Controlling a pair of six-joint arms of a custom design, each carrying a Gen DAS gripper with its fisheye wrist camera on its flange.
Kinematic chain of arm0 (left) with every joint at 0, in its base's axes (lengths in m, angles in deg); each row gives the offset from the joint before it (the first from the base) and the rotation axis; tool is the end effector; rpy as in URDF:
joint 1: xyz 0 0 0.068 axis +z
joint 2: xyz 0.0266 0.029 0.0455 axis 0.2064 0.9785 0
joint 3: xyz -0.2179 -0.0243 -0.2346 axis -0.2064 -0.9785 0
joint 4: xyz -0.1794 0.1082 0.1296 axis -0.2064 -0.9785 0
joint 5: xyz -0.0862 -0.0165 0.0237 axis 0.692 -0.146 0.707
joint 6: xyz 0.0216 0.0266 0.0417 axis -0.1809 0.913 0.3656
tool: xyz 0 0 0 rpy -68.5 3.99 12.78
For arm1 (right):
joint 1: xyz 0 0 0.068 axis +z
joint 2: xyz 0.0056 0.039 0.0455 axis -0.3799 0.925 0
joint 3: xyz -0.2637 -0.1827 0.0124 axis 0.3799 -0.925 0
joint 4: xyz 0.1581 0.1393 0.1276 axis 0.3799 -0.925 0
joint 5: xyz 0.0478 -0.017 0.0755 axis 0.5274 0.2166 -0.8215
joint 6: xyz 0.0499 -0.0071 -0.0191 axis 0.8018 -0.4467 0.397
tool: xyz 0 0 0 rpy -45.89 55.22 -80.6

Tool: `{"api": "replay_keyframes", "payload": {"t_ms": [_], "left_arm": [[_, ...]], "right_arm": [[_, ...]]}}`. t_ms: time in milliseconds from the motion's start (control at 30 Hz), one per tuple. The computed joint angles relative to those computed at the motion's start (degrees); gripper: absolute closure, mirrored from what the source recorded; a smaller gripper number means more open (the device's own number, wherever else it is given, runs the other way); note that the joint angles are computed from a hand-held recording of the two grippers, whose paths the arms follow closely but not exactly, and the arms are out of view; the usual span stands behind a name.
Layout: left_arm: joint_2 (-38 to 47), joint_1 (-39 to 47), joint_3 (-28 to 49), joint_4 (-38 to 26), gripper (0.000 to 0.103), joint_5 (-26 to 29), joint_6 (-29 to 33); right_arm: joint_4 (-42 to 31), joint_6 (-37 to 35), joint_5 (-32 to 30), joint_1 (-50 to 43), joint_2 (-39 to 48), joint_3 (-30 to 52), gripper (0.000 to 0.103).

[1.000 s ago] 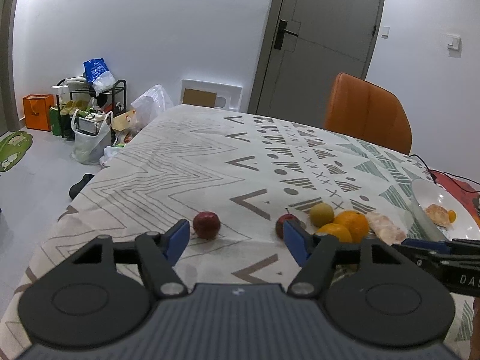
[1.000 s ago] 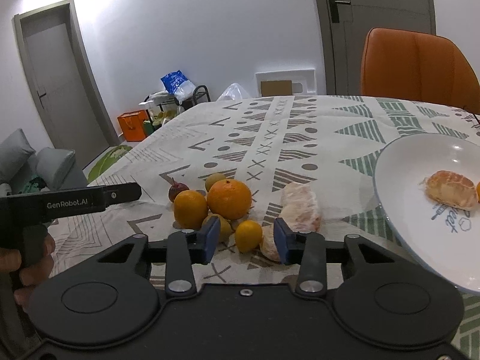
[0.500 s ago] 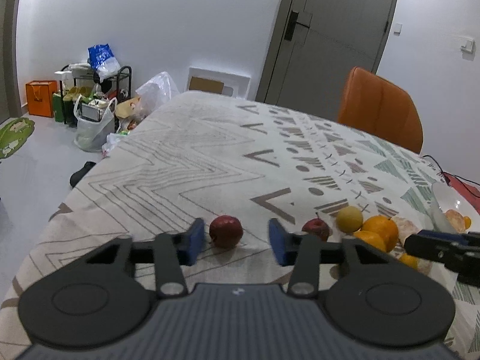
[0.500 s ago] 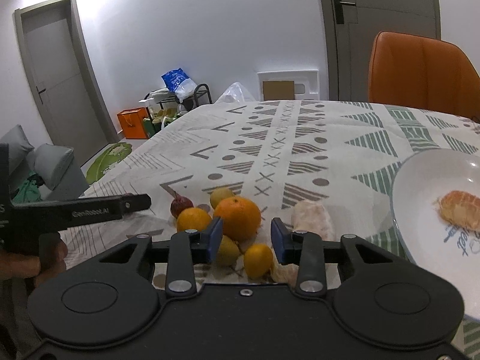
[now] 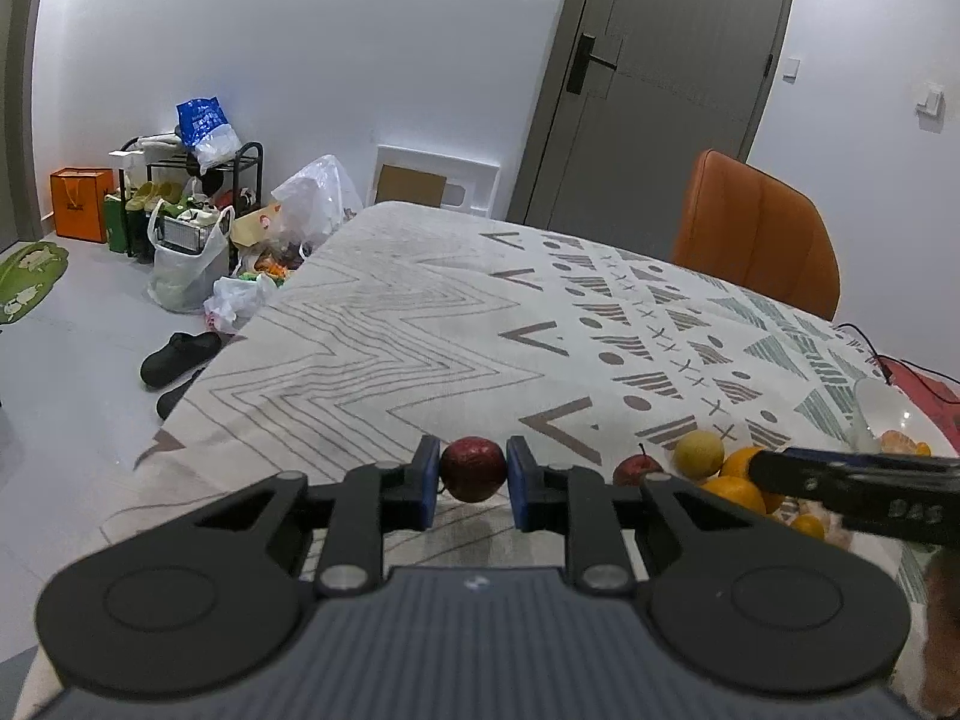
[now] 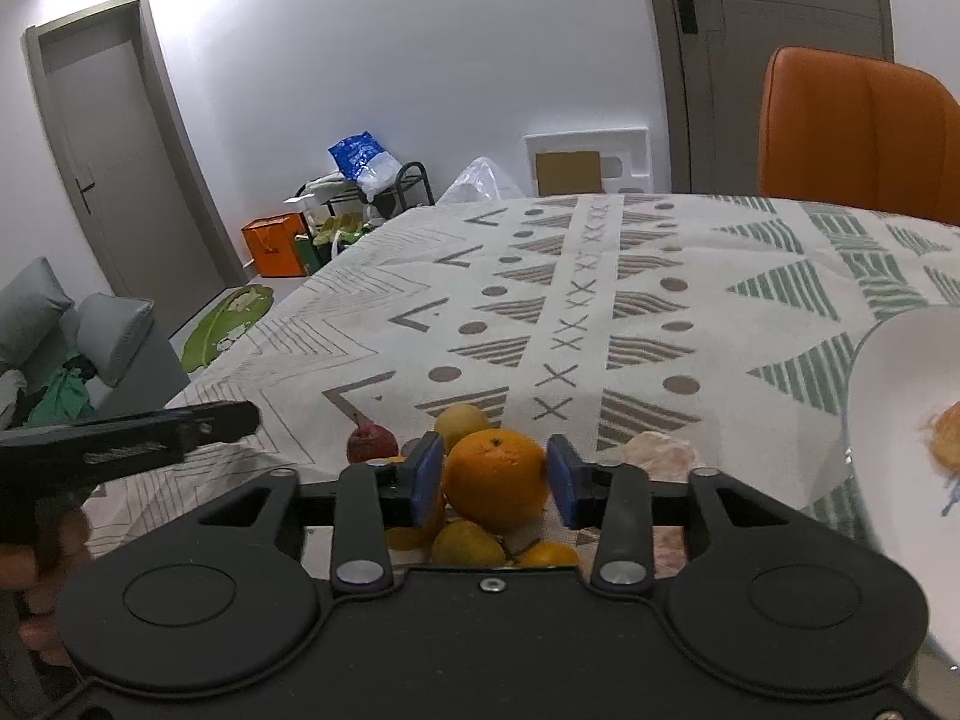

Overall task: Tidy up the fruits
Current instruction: 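Carry the red apple and large orange over the white plate with both tools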

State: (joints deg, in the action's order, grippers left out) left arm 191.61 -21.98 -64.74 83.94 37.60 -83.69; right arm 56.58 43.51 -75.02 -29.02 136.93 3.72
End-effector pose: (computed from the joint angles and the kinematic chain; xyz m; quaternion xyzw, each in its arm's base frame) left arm 0.2372 -0.1437 0.0134 -0.0516 0.8834 -0.0898 0.4570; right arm 0.2923 -0.0168 0.0157 -0.1240 0.8809 0.1719 0.4231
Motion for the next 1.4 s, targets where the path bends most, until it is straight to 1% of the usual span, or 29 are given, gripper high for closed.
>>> {"api": "replay_keyframes", "payload": {"t_ms": [67, 100, 167, 300, 467, 833, 1133, 1400], "left_arm": [[-0.62, -0.35, -0.27, -0.23, 0.081, -0.27, -0.01], [-0.98, -0.69, -0.40, -0.40, 0.081, -0.59, -0.05], [-1.87, -1.46, -0.55, -1.19, 0.081, -1.21, -0.15], [-3.43, -3.34, -0.56, -2.70, 0.081, -2.99, -0.84], [-5.77, -6.37, -0.19, -5.10, 0.081, -4.93, -1.08], [-10.22, -13.37, 3.57, -12.42, 0.081, -8.99, -1.18], [-11.81, -18.24, 8.39, -18.52, 0.081, -11.09, -1.22], [-11.87, -21.19, 13.10, -23.25, 0.081, -11.74, -0.84]], "right_arm": [[-1.26, 0.58, -0.12, -0.12, 0.31, 0.89, 0.061], [-1.77, 0.83, -0.41, -0.42, 0.13, 1.02, 0.065], [-2.40, 0.06, -1.15, -1.05, -0.17, 0.92, 0.066], [1.48, -0.30, -2.33, -2.77, -0.09, -1.43, 0.066], [3.34, -1.33, -4.50, -5.99, -2.14, -4.02, 0.066], [7.13, -3.70, -9.90, -15.54, -4.30, -8.65, 0.066], [5.42, -6.61, -14.63, -24.17, -5.36, -8.74, 0.066], [1.73, -8.72, -17.75, -30.82, -5.06, -6.74, 0.066]]}}
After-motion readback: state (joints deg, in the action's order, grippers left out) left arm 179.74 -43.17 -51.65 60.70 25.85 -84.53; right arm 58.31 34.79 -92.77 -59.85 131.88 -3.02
